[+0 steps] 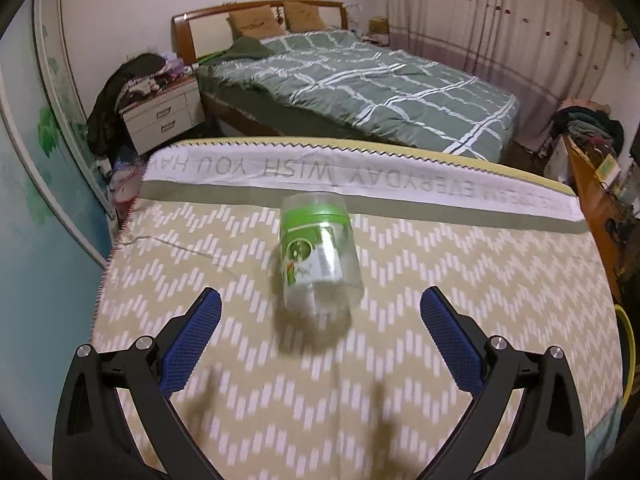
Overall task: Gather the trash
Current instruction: 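Grasp the clear jar with green lid using the left gripper, then carry the jar over the bin and open the left gripper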
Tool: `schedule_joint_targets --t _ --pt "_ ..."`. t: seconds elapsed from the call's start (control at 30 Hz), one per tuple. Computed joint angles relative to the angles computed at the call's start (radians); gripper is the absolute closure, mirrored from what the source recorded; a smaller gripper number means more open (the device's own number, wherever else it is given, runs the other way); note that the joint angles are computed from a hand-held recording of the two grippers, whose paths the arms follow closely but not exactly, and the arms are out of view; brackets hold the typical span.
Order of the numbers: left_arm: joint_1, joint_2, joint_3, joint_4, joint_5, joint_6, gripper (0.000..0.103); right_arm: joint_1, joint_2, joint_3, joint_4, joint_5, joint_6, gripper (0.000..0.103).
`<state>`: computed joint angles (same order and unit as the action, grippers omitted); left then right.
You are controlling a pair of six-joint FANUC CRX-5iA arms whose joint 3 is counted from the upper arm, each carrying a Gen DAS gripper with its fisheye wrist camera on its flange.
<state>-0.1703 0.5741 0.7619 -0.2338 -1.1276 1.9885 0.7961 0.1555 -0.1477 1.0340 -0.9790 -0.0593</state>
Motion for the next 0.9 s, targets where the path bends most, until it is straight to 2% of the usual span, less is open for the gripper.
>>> schedule_joint_targets --t 0.1,0.23,0.5,0.6,0.67,0.77,0.9 --pt "0.006 0.062 0.085 -0.009 -0.050 0.013 0.009 -0.002 -0.001 0.000 -0.004 0.002 -0.002 0.028" --pt "0.013 0.138 0.209 -0.032 -0.122 0.021 0.020 -0.007 -0.001 0.002 -0.023 0.009 0.005 0.028" --pt "0.025 0.262 0.410 -0.003 -0.253 -0.054 0.027 -0.015 0.001 0.006 -0.038 0.017 0.018 0.028" --pt "0.028 0.307 0.481 0.008 -0.294 -0.073 0.039 -0.014 0.000 0.003 -0.037 0.017 0.015 0.028" --pt "0.035 0.313 0.485 0.040 -0.286 -0.080 0.052 -0.015 0.000 0.002 -0.034 0.019 0.013 0.028" --pt "0.026 0.314 0.486 0.040 -0.276 -0.081 0.052 -0.015 -0.001 -0.004 -0.023 0.021 0.002 0.028" --pt "-0.001 0.274 0.426 0.052 -0.224 -0.104 0.053 -0.010 -0.025 -0.050 0.043 0.032 -0.073 0.028"
